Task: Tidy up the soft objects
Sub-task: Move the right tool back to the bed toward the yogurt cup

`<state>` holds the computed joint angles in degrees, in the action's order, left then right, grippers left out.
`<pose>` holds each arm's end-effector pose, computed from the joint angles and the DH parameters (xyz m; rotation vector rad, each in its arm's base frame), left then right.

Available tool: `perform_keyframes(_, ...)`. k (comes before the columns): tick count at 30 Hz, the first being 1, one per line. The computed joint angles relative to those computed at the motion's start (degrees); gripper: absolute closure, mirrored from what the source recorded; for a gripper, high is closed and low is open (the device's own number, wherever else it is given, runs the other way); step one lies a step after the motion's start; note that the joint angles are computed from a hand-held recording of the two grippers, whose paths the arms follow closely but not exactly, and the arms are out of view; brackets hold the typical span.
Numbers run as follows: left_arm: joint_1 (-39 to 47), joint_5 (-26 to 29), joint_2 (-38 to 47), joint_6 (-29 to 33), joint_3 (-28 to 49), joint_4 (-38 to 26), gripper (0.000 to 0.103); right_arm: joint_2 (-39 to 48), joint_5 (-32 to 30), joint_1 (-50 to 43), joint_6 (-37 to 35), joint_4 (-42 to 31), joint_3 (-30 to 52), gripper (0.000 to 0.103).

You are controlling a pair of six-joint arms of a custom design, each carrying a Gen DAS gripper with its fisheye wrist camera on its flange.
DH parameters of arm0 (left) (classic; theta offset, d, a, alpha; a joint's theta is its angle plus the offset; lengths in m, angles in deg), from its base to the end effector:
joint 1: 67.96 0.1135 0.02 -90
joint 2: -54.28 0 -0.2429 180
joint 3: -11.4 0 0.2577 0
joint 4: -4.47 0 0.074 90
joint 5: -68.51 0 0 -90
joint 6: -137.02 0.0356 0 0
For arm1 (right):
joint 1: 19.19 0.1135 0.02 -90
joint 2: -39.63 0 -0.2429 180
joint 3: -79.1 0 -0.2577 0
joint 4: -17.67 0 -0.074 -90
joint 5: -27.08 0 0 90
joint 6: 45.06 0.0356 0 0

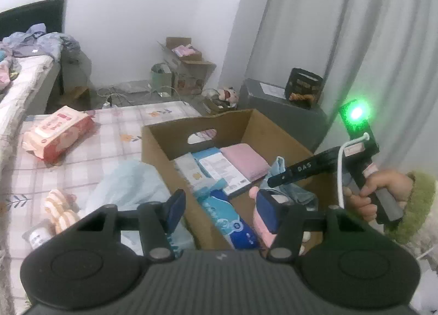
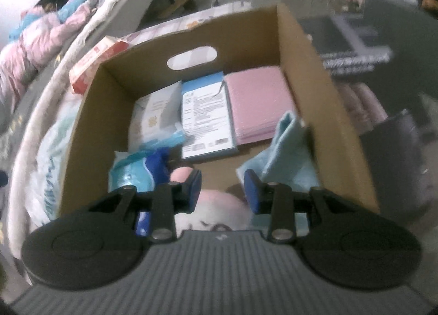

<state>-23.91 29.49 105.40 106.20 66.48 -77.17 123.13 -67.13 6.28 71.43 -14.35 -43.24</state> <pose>0.1236 0.0811 0.2262 0.4156 2.2398 -0.4810 0.2541 0.1239 0.1498 -0.0044 2.6376 0.4200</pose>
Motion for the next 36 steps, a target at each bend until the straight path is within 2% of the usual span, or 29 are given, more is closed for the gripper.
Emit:
perform_keyframes(1,1.2,0.3,0.6,1.1,0.3,-0.5,0.044,0.9,0.4,0.9,-0.4,0.1,0.7,0.06)
perform_keyframes(4,2.6,0.4,2.0,1.9,0.6,-0.1,0.044,5.0,2.6,4.6,-3.8,-1.2,4.4,0.052)
perform_keyframes(9,3.7,0.3,4.5,2.0,1.0,0.8,0.044,15.3,5.7,8.6,-7.5,-4.2,12.8,0.052)
perform_keyframes(11,4.0,0.1,5.1,2.2,1.0,1.3,0.044,17.7,6.7,9.3,-8.6,-4.8,14.2,0.059)
perform_keyframes(12,4.1,0.0,5.3,2.3,0.9,1.6,0.044,18.2,6.9,9.4,-8.7,-4.7,14.2,0.077)
perform_keyframes(13,4.2,-0.1,5.6,2.2,0.9,2.0,0.044,18.6,6.8,9.4,-8.6,-4.7,14.3,0.088)
perform_keyframes(16,4.1,-0.2,6.8,1.6,1.2,2.8,0.044,17.4,8.6,9.7,-9.4,-2.4,13.3,0.091)
perform_keyframes(24,2.6,-1.3,6.8,-1.3,0.3,5.7,0.044,19.0,8.4,8.1,-11.4,3.0,15.2,0.092)
perform_keyframes(29,3.2,-1.9,5.9,-1.1,-0.2,5.6,0.044,20.0,9.3,8.7,-10.9,4.3,15.5,0.083)
perform_keyframes(31,4.8,-1.3,5.5,1.2,0.1,3.7,0.039,17.5,9.6,8.5,-8.9,5.6,13.4,0.065)
perform_keyframes(33,7.6,0.1,5.5,4.8,0.9,0.6,0.026,12.1,10.0,8.7,-6.6,7.7,9.4,0.05)
perform_keyframes(36,14.5,2.1,7.3,14.6,3.1,-7.1,0.014,1.8,10.8,10.0,-3.1,9.0,3.6,0.045)
